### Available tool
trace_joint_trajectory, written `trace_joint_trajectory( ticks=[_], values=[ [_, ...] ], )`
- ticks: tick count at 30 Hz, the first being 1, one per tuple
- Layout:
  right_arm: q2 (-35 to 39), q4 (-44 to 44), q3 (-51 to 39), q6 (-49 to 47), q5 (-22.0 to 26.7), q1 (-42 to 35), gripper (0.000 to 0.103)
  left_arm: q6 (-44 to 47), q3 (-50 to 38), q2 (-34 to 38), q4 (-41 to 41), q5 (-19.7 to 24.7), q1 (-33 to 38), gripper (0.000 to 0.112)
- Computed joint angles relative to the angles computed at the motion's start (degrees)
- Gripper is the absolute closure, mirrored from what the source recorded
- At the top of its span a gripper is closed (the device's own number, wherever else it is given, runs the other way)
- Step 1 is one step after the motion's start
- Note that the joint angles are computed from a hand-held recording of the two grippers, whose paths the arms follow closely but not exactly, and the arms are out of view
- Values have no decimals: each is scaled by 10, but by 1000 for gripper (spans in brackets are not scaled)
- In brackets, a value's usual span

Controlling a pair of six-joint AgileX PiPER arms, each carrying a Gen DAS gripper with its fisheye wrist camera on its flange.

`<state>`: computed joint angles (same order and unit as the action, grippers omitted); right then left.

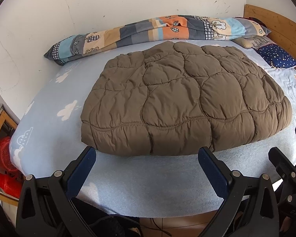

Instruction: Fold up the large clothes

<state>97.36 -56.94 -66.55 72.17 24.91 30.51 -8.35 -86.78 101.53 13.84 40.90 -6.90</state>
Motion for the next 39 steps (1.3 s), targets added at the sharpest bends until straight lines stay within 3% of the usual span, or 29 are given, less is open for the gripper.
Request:
trace_joint_trajectory(
  ticks=[39],
  values=[
    [6, -11, -2, 11, 1, 3, 0, 8, -9, 9, -4, 11, 5, 9]
  ],
)
